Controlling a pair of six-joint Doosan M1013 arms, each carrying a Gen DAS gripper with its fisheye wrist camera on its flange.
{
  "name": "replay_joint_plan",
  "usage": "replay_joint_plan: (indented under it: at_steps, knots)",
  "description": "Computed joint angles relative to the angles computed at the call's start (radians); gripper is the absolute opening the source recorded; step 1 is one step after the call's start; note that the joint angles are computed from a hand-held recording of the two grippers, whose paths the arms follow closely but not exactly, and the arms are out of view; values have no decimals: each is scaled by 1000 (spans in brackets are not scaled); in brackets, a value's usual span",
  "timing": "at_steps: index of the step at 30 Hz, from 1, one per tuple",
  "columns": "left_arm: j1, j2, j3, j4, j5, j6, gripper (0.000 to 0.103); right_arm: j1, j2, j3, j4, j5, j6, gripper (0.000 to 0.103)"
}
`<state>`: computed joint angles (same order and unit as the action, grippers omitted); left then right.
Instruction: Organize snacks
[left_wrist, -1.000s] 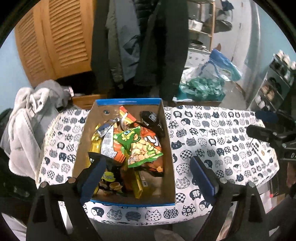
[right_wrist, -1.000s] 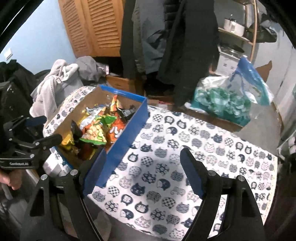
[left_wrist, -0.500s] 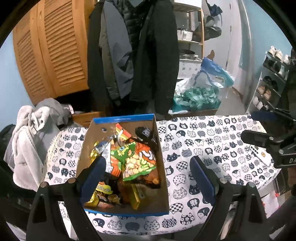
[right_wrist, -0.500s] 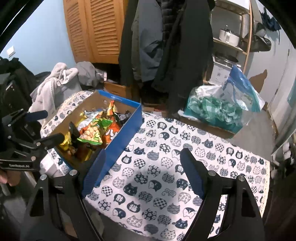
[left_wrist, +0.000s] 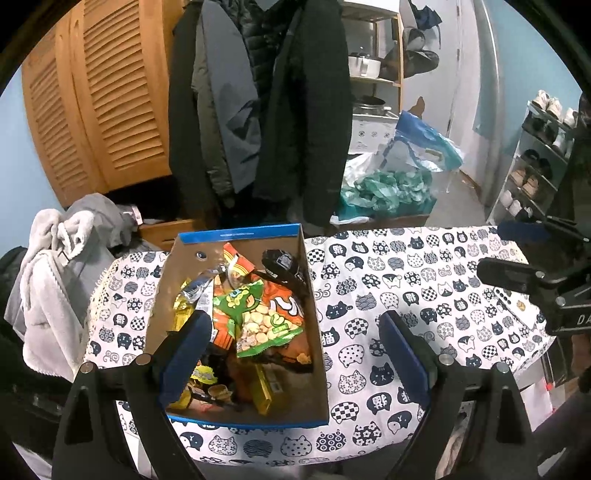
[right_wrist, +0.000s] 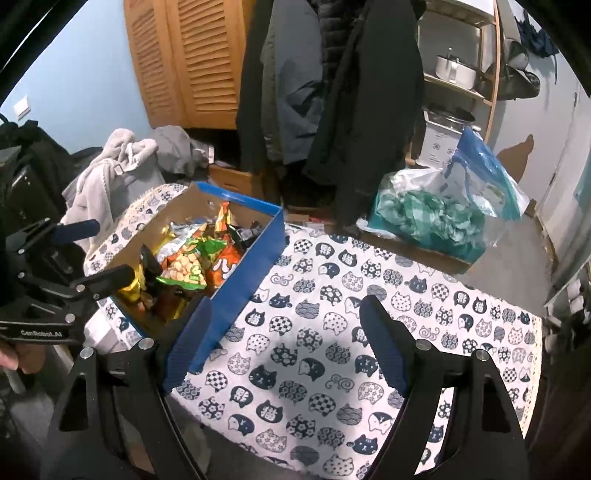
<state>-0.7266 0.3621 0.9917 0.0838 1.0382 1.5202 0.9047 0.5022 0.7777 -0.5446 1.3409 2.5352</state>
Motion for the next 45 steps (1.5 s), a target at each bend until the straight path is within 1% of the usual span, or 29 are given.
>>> replay_joint_plan:
  at_steps: [10, 18, 24, 32, 40, 45]
  knots:
    - [-5, -5, 7, 21, -11, -2, 93, 2, -3, 2, -11, 1, 12, 82]
    - [-11, -3, 2, 43, -5, -5, 93, 2, -3, 0, -4, 3, 6, 82]
    - [-14, -9, 9, 67, -16, -7, 93, 1, -4, 2, 1, 0, 2, 82]
    - [-14, -10, 11, 64, -17, -5, 93, 1, -4, 3, 2, 1, 3, 82]
    - [-10, -9, 8, 34, 0, -2, 93, 0, -8, 12, 9, -7, -2, 82]
    - [-9, -6, 6, 37, 7, -6, 93, 0, -8, 12, 8, -7, -1, 82]
